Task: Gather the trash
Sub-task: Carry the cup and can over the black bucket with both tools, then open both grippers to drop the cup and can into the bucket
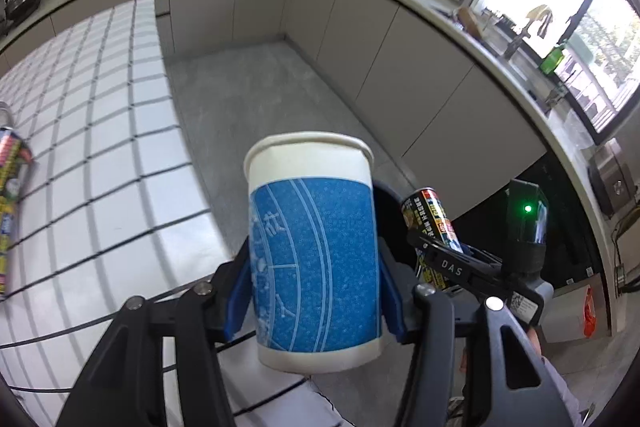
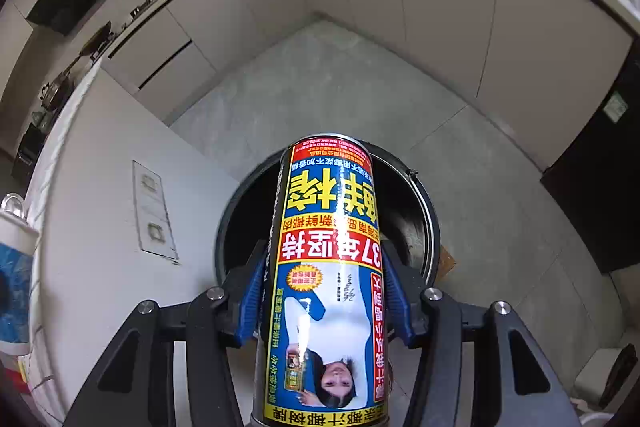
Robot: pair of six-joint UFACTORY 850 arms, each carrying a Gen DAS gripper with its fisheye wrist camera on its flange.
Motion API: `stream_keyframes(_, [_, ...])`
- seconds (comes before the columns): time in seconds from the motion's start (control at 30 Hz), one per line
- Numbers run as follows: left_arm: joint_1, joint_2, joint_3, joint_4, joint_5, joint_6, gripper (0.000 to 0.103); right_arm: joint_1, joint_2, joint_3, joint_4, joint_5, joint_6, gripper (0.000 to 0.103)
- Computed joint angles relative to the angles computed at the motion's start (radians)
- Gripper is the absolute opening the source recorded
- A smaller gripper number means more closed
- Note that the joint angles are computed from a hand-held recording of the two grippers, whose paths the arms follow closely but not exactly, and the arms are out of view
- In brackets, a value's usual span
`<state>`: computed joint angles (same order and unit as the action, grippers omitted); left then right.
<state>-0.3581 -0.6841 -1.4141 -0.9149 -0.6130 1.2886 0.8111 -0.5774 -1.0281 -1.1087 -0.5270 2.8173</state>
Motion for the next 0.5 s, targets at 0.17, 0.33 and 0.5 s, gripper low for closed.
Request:
stream_keyframes(0.17, [-0.091, -0.056, -0.037, 0.146, 0.049, -0.186, 0.057, -0.045, -0.013, 0.044, -0.134, 0.09, 0.086, 0.056])
stream_keyframes(0.33, [-0.156, -0.126, -0.099, 0.357, 0.048, -0.421, 0.061, -0.065, -0.016, 0.091, -0.261, 0.15, 0.196, 0.065])
stream_keyframes(0.5, [-0.189, -0.197, -0.179, 0.54, -0.039, -0.616, 0.071, -0.062, 0.024, 0.127, -0.225, 0.122, 0.18, 0.076])
